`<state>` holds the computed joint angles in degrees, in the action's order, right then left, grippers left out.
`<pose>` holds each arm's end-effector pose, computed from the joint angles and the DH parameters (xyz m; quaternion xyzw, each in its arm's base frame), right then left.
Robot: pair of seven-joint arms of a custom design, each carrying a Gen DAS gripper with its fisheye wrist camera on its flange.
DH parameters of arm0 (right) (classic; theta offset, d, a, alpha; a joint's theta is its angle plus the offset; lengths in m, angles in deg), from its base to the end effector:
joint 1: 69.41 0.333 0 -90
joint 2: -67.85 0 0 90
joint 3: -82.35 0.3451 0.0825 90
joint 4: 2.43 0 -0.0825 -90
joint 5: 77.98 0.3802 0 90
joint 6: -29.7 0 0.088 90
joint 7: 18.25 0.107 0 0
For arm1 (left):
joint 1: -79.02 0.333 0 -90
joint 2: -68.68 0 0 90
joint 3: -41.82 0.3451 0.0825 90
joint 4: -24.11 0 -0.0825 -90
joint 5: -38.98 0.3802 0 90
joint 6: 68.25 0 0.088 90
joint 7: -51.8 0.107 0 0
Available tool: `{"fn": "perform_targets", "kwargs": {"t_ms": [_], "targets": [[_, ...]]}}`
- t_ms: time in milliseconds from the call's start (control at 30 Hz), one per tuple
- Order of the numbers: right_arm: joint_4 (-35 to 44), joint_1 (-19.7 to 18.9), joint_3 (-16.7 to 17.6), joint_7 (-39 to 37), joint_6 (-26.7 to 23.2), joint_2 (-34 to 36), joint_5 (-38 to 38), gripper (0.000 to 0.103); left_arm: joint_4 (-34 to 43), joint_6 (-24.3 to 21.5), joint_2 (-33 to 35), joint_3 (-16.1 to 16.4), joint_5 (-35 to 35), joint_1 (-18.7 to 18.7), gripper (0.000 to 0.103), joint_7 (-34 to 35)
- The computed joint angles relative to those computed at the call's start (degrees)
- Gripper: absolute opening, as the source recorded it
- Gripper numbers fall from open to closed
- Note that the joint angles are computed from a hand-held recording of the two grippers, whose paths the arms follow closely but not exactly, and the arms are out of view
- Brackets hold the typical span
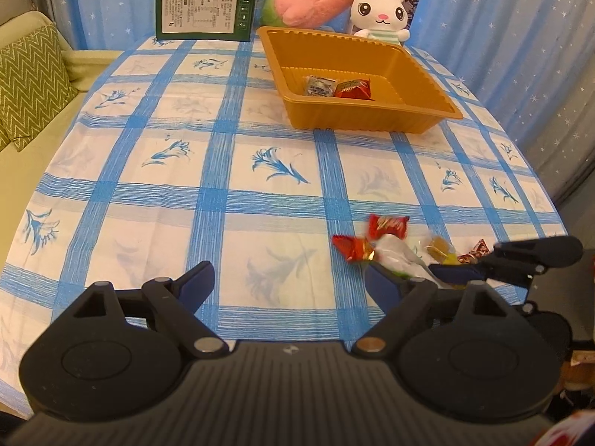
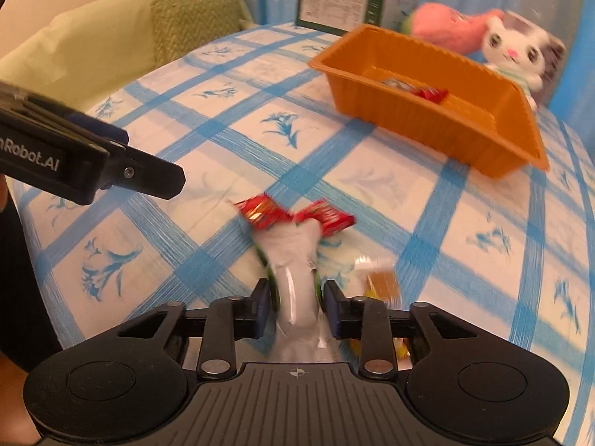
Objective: Organize snacks
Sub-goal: 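Grasp the white-green snack packet with the right tool while the left tool grasps a red candy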
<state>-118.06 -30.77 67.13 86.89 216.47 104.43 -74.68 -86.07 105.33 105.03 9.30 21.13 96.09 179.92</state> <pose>0.5981 0.2725 0.2380 -0.7308 0.6061 -0.1890 0.2508 0.6700 -0.1122 0.2817 -0.5040 0.8017 -0.3058 0.0987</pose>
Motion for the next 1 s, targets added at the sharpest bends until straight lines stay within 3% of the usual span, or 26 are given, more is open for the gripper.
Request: {"fn": "perform_targets", "kwargs": {"t_ms": [67, 200, 367, 533, 667, 1000], "targets": [[-1.63, 4.78, -4.43, 3.11, 0.14, -0.24, 2.81, 0.029, 0.01, -0.22, 0.23, -0.44, 0.06, 0.27, 0.086, 0.35], [-5.61, 9.46, -7.83, 7.75, 2.38, -1.65, 7.49, 0.029, -0.08, -0.61, 0.65, -0.96, 0.14, 0.44, 0.085, 0.98], [-8.34, 20.05, -16.82, 10.47, 3.61, 0.03, 14.47, 0.029, 0.70, -1.54, 1.88, -1.28, -0.14, 0.09, 0.078, 1.54], [-9.03, 23.91, -20.39, 10.37, 5.05, 2.07, 19.63, 0.029, 2.54, -3.44, 3.66, -2.24, -1.72, -0.23, 0.070, 2.15], [-9.43, 24.42, -21.11, 9.58, 6.56, 2.91, 22.77, 0.029, 3.85, -3.17, 4.57, -1.54, -2.35, -2.02, 0.067, 2.11], [-9.44, 23.29, -18.37, 4.42, 8.97, 2.66, 30.41, 0.029, 8.35, -2.66, 7.29, 2.95, -1.12, -8.22, 0.042, -3.88]]}}
